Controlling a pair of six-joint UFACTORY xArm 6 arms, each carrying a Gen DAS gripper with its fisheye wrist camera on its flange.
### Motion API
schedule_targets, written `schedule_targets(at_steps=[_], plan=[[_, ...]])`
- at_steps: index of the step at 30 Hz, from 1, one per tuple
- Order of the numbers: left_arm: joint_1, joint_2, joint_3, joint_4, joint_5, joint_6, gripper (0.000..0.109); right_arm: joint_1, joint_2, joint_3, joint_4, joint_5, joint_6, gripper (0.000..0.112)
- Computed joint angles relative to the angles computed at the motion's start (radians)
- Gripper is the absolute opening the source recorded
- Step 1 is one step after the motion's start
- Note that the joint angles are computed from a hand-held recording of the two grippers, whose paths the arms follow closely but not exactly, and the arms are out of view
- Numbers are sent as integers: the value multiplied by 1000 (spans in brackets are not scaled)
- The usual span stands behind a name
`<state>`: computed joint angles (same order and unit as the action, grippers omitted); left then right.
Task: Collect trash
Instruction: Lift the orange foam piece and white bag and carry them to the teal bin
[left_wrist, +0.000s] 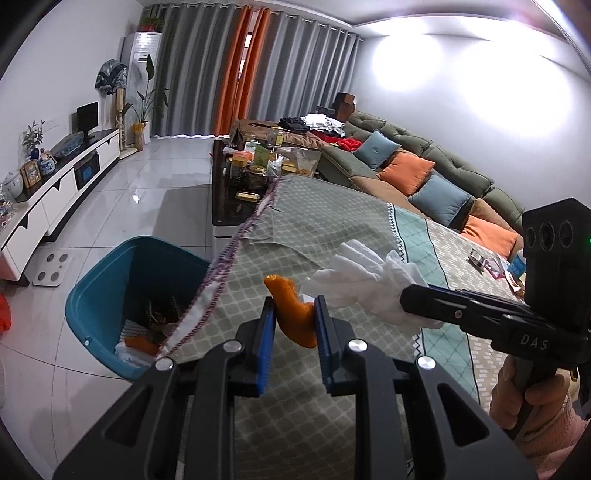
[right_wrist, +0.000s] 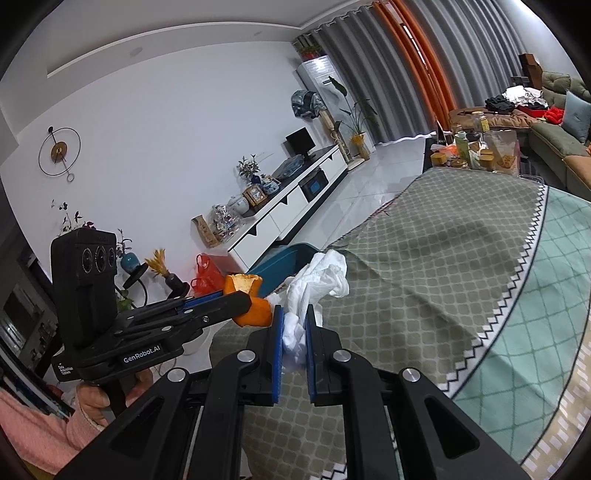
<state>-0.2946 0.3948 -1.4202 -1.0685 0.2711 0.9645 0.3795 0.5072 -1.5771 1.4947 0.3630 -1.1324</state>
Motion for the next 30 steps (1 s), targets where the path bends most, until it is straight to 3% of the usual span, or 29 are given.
schedule_targets(at_steps=[30], plan=[[32,8,2,24,-48,-34,22,24,101,-142,-157,54,134,11]])
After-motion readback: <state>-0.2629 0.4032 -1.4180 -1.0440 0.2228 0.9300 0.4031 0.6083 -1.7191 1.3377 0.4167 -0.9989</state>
